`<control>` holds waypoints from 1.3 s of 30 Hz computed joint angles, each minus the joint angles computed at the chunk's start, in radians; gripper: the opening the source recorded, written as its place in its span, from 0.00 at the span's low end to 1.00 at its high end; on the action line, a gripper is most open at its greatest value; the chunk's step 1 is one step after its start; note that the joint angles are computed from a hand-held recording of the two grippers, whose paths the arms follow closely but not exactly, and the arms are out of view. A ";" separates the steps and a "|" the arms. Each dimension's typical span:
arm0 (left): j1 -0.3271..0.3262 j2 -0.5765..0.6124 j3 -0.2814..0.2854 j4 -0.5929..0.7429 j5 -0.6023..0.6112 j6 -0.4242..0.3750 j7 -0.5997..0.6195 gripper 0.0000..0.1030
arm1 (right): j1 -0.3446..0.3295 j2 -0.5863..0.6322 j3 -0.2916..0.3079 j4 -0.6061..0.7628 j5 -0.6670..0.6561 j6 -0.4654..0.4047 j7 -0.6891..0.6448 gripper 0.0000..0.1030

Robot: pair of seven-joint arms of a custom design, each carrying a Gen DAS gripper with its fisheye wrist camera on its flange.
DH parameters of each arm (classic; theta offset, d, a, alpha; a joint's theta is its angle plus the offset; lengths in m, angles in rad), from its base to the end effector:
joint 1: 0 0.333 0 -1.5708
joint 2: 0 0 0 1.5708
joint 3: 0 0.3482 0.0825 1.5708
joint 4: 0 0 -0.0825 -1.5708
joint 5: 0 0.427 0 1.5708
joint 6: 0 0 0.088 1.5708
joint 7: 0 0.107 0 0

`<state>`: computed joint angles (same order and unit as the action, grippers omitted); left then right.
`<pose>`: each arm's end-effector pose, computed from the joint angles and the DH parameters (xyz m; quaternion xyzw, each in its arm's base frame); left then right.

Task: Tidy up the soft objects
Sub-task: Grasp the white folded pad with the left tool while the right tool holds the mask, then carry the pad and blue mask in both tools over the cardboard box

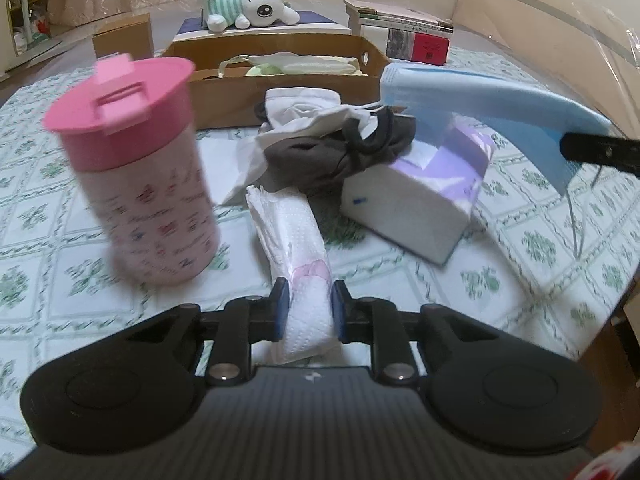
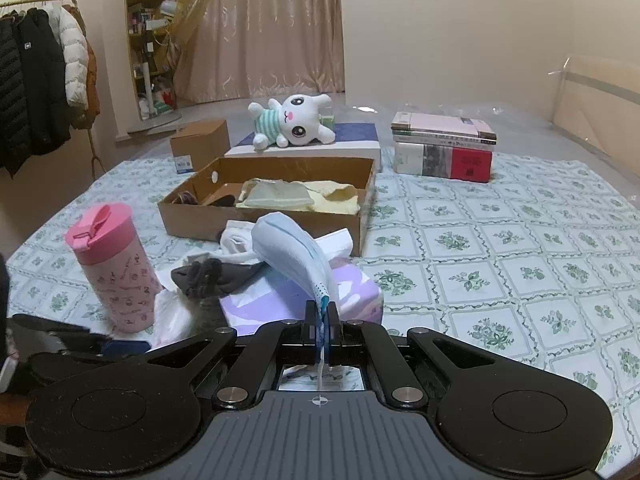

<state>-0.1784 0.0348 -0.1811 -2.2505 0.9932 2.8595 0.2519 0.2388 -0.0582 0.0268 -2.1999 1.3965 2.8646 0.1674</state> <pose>0.5334 -0.2489 0.4005 -0.6843 0.6359 -0.2638 0.2404 0.5720 0.0993 0.4636 -0.7412 0.4803 -0.1828 0.4319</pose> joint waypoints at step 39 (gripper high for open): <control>0.055 -0.189 -0.021 -0.035 -0.064 0.093 0.209 0.09 | 0.030 -0.090 -0.020 -0.010 0.106 -0.015 -0.027 0.01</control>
<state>-0.1237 -0.1538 -0.2019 -2.2857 0.9288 2.9527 0.4611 0.2685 -0.1479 0.0066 -2.2096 1.5029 2.8495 0.1406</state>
